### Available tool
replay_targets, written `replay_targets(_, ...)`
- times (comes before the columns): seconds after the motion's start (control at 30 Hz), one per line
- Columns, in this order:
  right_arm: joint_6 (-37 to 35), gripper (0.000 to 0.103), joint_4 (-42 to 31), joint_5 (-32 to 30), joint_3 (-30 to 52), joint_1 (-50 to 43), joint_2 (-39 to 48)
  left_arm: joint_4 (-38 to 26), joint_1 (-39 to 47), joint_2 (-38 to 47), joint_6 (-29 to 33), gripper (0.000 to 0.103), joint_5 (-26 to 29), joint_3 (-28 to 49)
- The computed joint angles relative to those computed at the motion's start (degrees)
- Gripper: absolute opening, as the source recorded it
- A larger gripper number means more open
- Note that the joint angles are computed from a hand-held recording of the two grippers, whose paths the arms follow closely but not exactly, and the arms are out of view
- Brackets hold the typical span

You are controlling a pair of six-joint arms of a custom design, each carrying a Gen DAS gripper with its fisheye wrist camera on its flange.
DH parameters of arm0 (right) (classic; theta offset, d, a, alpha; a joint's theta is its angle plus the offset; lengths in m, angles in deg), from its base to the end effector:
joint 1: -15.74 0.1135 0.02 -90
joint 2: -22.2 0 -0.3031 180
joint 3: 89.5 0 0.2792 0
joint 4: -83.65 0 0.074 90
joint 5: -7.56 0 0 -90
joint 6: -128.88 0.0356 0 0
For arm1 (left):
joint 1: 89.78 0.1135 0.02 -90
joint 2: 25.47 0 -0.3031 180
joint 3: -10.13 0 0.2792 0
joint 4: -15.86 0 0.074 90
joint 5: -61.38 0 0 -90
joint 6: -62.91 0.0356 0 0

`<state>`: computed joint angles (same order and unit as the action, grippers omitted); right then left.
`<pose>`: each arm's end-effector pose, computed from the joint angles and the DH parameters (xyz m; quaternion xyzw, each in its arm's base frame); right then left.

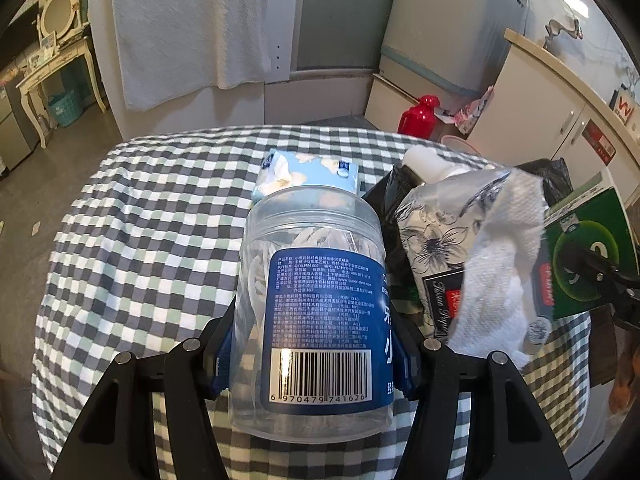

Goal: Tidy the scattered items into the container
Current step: 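Lift jar with left tool while right tool lifts the green medicine box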

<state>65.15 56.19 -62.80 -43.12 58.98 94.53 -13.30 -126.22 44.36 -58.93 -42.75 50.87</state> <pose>0.1853 0.1579 0.1938 -0.0851 0.9332 0.0433 0.3464 0.1794 -0.1217 0.1700 0.0047 0.9551 -0.0544 0.2911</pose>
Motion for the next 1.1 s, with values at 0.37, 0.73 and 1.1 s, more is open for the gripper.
replay_targets(0.37,8.32,0.084,-6.36,11.51,0.75,11.80,-8.61,-8.34,-5.26,-8.25,-3.62,0.062,-6.93,2.63)
replay_targets(0.73,16.32,0.084,-16.31,24.54,4.51,25.07,-14.73,-20.03,-14.89,-16.79,-10.47,0.062,-18.19,7.25)
replay_targets(1.1,33.06,0.084,-35.56,39.05,11.65,40.45,-16.63,-34.32,-30.34,-19.56,-23.88,0.063,-32.53,14.41)
